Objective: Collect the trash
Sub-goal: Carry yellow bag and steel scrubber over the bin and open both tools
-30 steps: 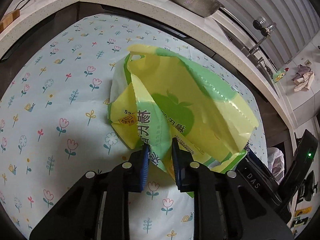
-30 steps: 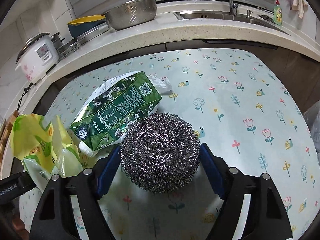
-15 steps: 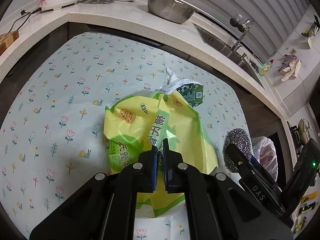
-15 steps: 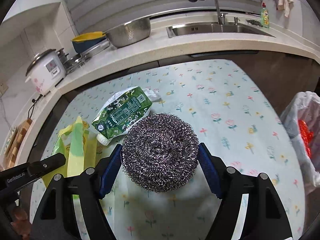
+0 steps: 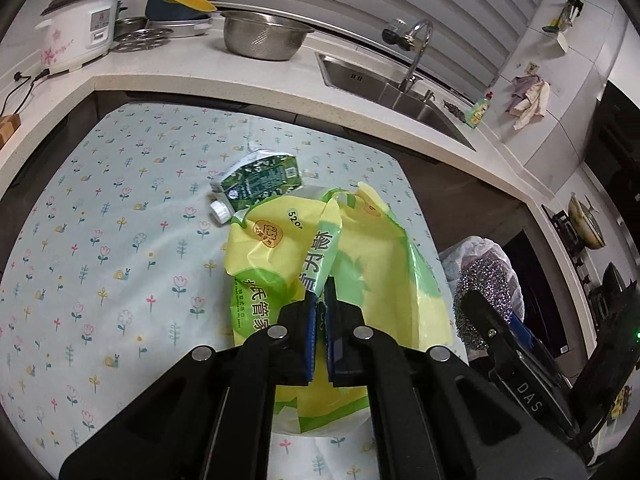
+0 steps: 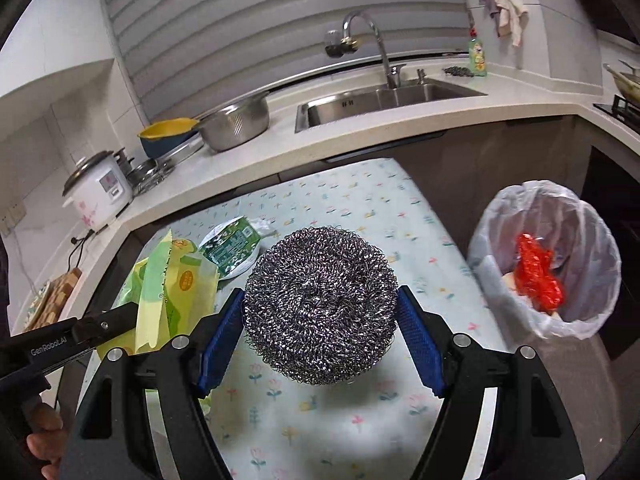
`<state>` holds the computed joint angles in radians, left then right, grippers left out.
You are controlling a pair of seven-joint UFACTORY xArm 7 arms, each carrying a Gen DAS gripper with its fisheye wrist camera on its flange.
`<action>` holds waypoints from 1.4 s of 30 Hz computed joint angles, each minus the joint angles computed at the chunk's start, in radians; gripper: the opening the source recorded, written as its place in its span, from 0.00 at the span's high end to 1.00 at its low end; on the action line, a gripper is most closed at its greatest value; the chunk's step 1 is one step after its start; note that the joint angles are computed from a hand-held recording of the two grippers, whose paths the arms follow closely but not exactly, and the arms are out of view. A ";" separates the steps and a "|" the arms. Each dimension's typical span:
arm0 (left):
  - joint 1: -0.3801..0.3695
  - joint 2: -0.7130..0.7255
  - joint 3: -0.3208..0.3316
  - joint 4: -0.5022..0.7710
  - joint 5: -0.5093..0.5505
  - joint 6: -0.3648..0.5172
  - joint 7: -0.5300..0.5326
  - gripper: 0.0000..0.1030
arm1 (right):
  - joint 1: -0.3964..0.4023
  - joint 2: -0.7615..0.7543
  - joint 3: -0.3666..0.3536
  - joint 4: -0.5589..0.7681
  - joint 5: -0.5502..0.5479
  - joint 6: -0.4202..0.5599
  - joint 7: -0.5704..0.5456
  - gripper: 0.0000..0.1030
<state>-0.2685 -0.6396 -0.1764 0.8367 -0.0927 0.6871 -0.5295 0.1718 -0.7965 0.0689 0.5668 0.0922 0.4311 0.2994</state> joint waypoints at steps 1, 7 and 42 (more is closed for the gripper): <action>-0.005 0.000 -0.012 0.007 0.001 0.002 -0.005 0.97 | -0.004 -0.019 -0.009 -0.007 -0.002 0.008 -0.004 0.31; -0.027 0.033 -0.083 0.062 0.034 0.008 -0.051 0.97 | -0.039 -0.143 -0.071 -0.056 -0.002 0.059 -0.048 0.31; -0.364 0.891 -0.129 0.877 0.355 0.068 -0.114 0.97 | -0.344 -0.011 -0.359 -0.032 0.085 0.024 -0.377 0.31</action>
<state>-0.6328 0.2517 -0.3049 1.7132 0.2626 0.7552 -0.6439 -0.1727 -0.8070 -0.2906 0.5343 0.1768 0.4554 -0.0773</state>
